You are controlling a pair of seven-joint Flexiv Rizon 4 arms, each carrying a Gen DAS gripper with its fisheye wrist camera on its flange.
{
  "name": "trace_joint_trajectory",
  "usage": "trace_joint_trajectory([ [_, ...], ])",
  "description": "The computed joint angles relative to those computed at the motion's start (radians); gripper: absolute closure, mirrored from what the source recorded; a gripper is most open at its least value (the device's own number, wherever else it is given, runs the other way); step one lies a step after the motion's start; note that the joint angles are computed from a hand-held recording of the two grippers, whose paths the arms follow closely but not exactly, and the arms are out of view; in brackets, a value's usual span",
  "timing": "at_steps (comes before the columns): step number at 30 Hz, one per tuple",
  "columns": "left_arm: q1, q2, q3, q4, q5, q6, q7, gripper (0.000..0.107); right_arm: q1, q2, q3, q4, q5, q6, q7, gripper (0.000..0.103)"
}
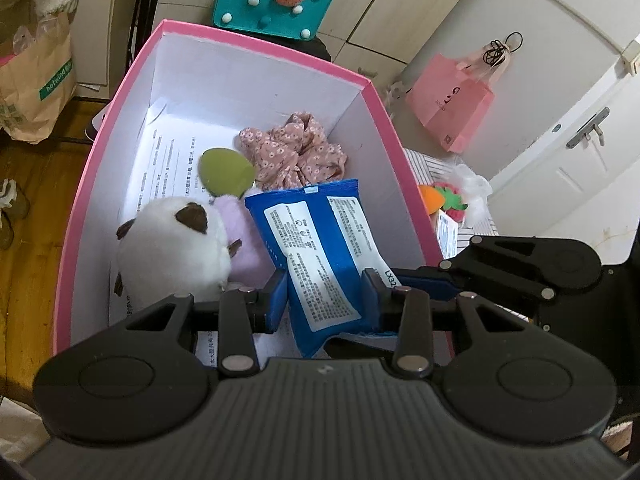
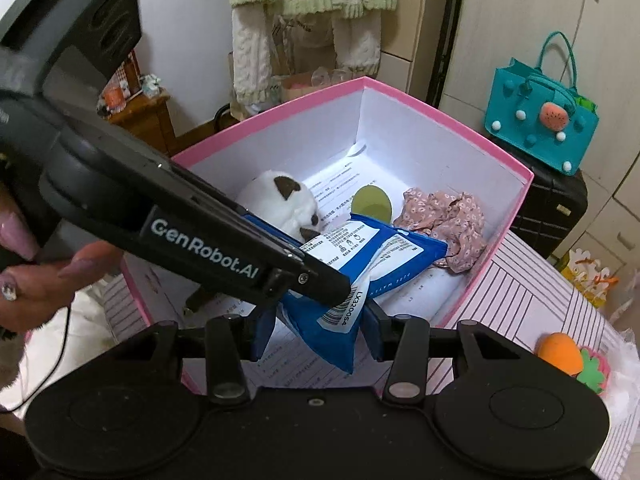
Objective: Organize soft objects
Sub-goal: 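Lower the blue packet into the box and open both tools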
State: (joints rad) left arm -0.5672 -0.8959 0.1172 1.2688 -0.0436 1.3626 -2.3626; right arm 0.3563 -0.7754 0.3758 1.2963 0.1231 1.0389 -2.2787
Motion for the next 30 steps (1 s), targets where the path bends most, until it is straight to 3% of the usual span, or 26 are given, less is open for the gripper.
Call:
trace_joint_trajectory([
  [9,0.019,-0.018,-0.026,-0.023,-0.009,-0.005,0.029,0.070,0.033,0.014,-0.045,0.046,-0.048,0.074,0.053,0.051],
  [13,-0.008,-0.016,0.015,-0.033,0.007,-0.020,0.015,0.070,0.047,0.024,-0.066,0.091,-0.101,0.152,0.084,0.047],
  [17,-0.021,0.012,0.023,-0.008,0.035,-0.027,0.020,0.070,0.000,0.034,-0.018,0.107,-0.104,0.171,0.076,0.045],
  [22,-0.084,0.064,0.102,0.012,0.119,-0.076,-0.032,0.067,-0.118,0.064,0.107,0.110,0.005,0.121,-0.020,0.044],
  [26,-0.119,0.102,0.131,0.012,0.199,-0.133,-0.070,0.066,-0.158,0.095,0.134,0.125,0.090,0.108,-0.082,0.044],
  [30,-0.122,0.140,0.098,0.008,0.261,-0.201,-0.069,0.066,-0.183,0.124,0.148,0.135,0.167,0.099,-0.140,0.044],
])
